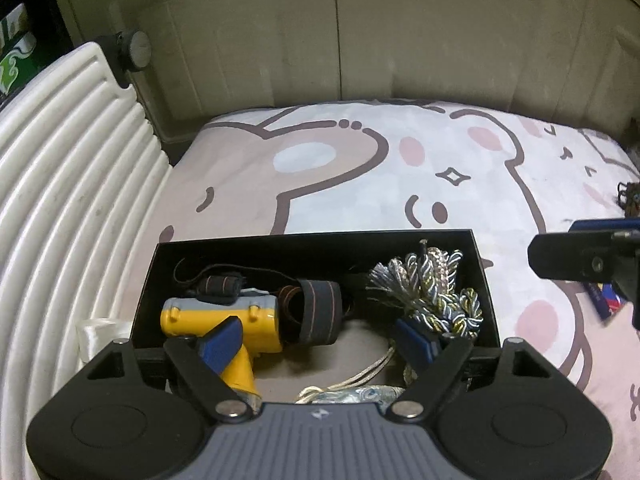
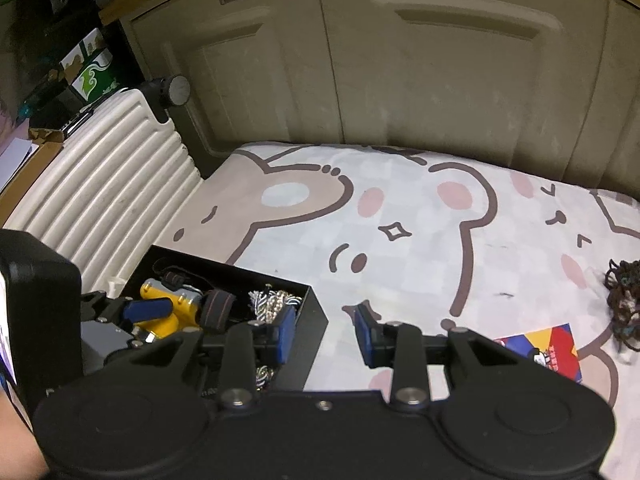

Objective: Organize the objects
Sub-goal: 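Raise both open grippers out of the black box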

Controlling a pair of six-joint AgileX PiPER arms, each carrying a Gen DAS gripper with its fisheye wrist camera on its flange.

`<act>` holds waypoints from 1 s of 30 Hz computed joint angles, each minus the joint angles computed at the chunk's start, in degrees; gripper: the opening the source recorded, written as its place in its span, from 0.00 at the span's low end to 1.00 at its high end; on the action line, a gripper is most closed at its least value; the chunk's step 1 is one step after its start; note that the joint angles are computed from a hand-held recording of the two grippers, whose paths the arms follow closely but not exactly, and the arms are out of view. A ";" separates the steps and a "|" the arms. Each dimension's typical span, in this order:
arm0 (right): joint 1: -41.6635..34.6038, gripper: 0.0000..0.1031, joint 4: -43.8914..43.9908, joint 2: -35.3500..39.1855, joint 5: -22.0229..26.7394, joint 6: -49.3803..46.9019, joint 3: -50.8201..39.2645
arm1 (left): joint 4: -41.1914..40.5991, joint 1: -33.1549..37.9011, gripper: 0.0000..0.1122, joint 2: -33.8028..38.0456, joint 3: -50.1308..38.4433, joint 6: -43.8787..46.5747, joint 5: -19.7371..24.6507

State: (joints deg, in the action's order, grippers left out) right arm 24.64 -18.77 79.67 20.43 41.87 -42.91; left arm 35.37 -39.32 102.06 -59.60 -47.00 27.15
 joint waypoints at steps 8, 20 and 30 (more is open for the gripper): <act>0.50 0.34 -0.24 -0.56 0.78 0.36 0.16 | -4.19 1.02 0.75 -0.73 0.54 5.37 -0.69; -0.87 0.08 18.49 -0.98 -3.61 -15.12 0.61 | -12.87 5.82 0.75 -8.30 4.25 9.55 -1.91; 4.00 0.02 14.40 9.78 -2.14 -9.90 -7.04 | -17.34 11.11 0.75 -11.53 7.11 14.59 -1.98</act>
